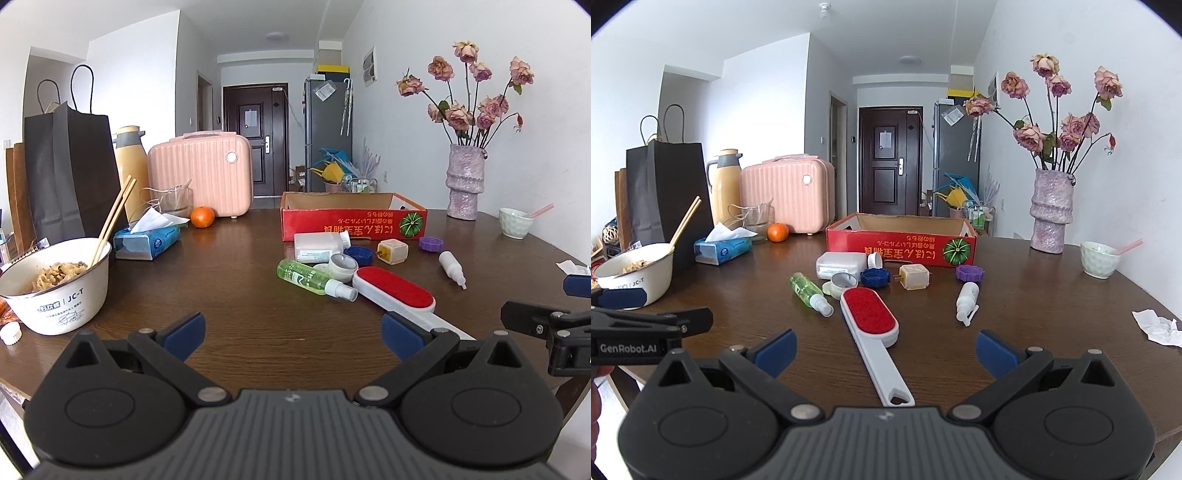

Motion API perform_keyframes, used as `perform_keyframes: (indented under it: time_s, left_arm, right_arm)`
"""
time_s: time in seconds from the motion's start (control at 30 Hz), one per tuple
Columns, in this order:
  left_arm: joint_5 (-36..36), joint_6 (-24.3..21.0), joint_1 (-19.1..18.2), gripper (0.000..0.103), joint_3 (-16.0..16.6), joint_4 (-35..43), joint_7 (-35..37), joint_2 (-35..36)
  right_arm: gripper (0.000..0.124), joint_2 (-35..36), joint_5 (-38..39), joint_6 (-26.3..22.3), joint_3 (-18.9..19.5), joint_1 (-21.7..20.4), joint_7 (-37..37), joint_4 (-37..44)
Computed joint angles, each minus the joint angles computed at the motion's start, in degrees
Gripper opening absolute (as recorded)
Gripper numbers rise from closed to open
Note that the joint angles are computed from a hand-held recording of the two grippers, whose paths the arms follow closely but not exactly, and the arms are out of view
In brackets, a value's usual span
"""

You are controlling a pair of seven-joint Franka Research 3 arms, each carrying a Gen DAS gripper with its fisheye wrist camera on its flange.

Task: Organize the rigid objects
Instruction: 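Close the right tool on the red lint brush while the left tool nears the tape roll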

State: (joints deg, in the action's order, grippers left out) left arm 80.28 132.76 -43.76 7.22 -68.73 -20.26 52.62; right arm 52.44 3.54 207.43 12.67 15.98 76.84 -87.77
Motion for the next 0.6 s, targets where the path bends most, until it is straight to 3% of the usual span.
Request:
perform_keyframes:
  time_s: [0.23,0.6]
  left_arm:
    - [-2.8,1.8,1.8,0.103,0.1,3.5,3.0,2.3]
    - [-10.4,4.0,3.8,0.103,1.7,12.6,10.7,8.3]
  right_arm:
    - [0.103,3.4,2.4,-4.8,-1.6,2.0,-1.1,7.1]
    - [0.103,10.7,4.3,-15.6,-0.3,2.1,-3.8,21.5]
